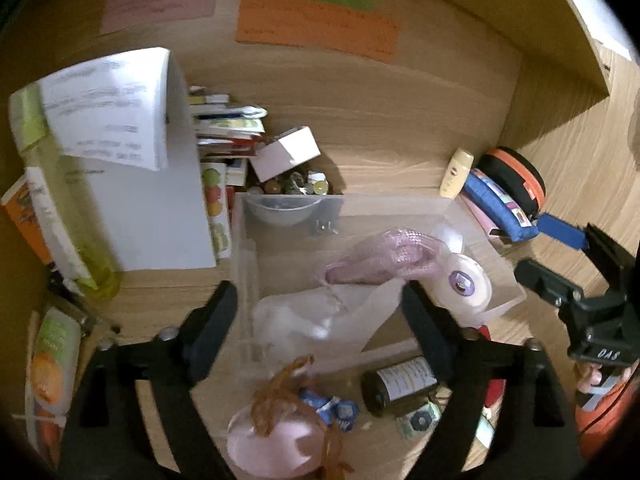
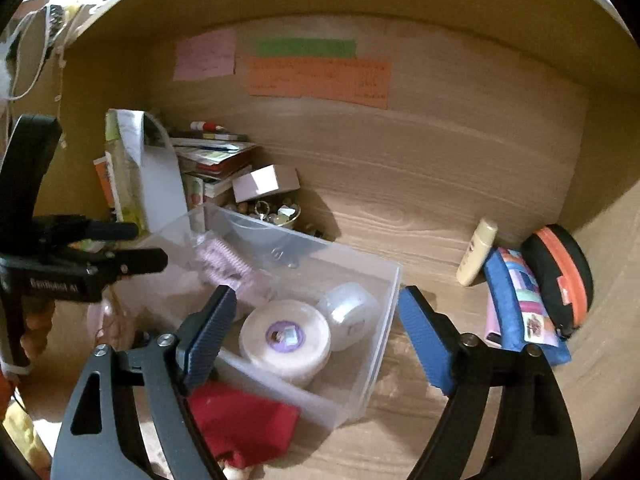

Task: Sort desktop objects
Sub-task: 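Move the left tool to the pink compact and the right tool to the red velvet pouch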

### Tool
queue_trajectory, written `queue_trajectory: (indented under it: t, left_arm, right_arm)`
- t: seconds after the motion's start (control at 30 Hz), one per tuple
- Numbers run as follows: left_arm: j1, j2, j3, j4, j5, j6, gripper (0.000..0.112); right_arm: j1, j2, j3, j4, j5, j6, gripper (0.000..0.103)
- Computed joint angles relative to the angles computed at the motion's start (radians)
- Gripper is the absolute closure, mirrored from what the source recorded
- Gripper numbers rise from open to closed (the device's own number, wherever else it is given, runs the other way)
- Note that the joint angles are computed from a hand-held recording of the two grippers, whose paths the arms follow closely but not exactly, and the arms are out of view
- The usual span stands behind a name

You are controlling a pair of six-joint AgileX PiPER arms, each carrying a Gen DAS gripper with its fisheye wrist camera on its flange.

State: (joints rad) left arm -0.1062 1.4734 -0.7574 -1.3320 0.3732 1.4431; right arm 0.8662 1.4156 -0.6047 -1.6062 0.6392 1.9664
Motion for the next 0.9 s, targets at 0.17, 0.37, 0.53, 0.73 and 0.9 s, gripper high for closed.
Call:
queue_trajectory:
  t: [0.17, 0.37, 0.53, 0.73, 0.9]
  left_arm:
    - [0.037, -0.124, 0.088, -0.044, -0.023, 0.062, 0.015]
    - [0.156, -0.213, 0.132, 0.026, 0.075, 0.026, 0.012]
    - [0.212, -0.25, 0.172, 0.08, 0.089, 0.019, 0.012]
    - [0.219, -0.26, 0.238, 0.075, 0.05, 0.082, 0.012]
    - [0.287, -0.213, 0.269, 0.063, 0.082, 0.154, 0.012]
  right_arm:
    - [0.089, -0.03, 0.025, 0.08, 0.066, -0.013, 0.021]
    - [0.178, -0.074, 0.054, 0.181, 0.131, -0.021, 0.013]
    - [0.255, -0.083, 0.071, 0.233, 0.202, 0.008, 0.011]
    - [0.309, -0.063, 0.092, 0.271, 0.217, 0.051, 0.01]
    - [0.322, -0.013, 0.107, 0.278, 0.175, 0.093, 0.01]
